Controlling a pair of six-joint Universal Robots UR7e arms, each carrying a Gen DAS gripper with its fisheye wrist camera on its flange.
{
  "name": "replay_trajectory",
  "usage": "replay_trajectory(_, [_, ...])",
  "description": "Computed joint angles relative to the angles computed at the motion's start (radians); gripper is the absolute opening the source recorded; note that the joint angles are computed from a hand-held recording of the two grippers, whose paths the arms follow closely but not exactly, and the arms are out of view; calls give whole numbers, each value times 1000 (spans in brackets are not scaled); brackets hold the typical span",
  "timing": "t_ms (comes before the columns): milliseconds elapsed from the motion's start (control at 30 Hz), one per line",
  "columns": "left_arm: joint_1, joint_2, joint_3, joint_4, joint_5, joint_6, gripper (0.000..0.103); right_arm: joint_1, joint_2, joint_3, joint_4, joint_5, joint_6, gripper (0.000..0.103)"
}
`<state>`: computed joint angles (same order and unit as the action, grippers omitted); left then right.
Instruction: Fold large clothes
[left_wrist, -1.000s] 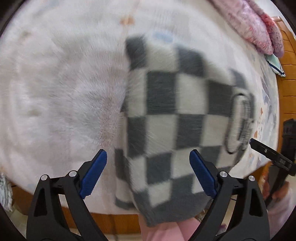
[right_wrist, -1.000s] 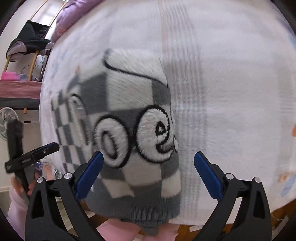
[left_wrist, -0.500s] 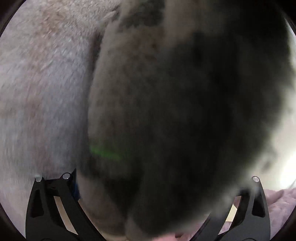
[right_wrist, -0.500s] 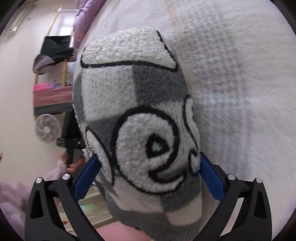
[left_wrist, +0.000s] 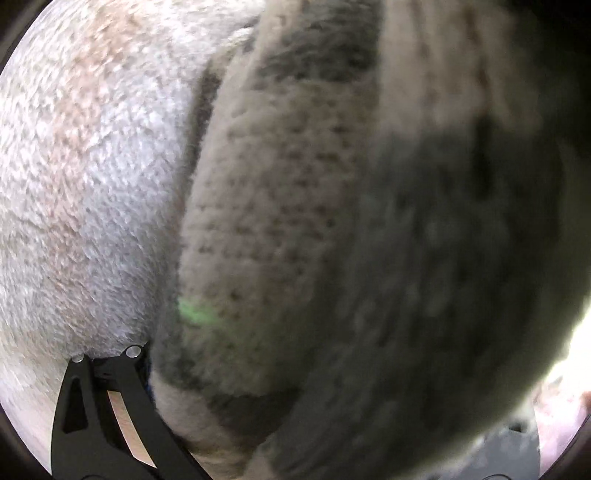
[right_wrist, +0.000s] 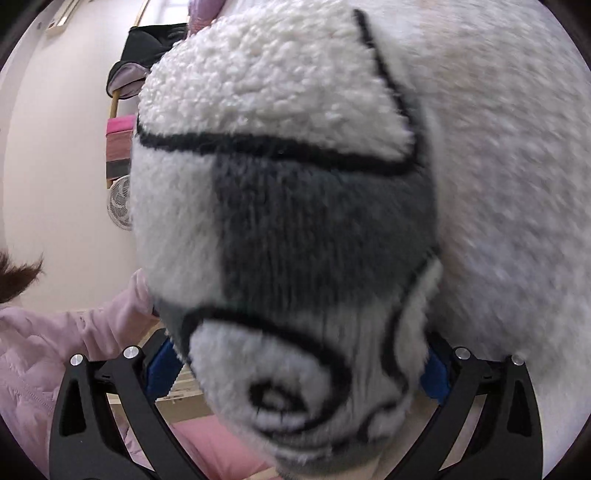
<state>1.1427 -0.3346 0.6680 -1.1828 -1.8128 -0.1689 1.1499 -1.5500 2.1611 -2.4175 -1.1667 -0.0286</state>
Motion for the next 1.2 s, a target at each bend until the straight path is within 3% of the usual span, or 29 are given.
replay_trajectory(67, [-7,-22,43,-46,9,-19,98,11,13,19,-78,-1,24,98])
replay_trajectory(133, [-26,-66,117,-95,37,-7,97,32,7,54,-180,-35,102,97])
replay_trajectory(167, [-40,-108,178,-132,56,-16,87,48,-1,60,-201,-60,152,97])
replay_trajectory(300, [-63,-166,247,-199,100,-57,67,137,-18,30,-191,-175,302,88])
replay_trajectory(533, [-121,-196,269,-202,109,-115,58,253,-26,-56,-88,-227,393,78])
replay_trajectory(700, [-179,-196,208,-139,79,-127,58,352,-71,-86,-45,-306,471,78])
replay_trajectory(867, [-266,-179,120,-60,31,-101,58,460,-211,-72,-15,-419,619,77])
replay_trajectory(1033, [-357,-99,-38,23,-36,-56,58,596,-343,-76,25,-604,797,77])
replay_trajectory(1200, [-447,64,-313,195,-78,46,58,737,-450,-81,102,-815,951,77])
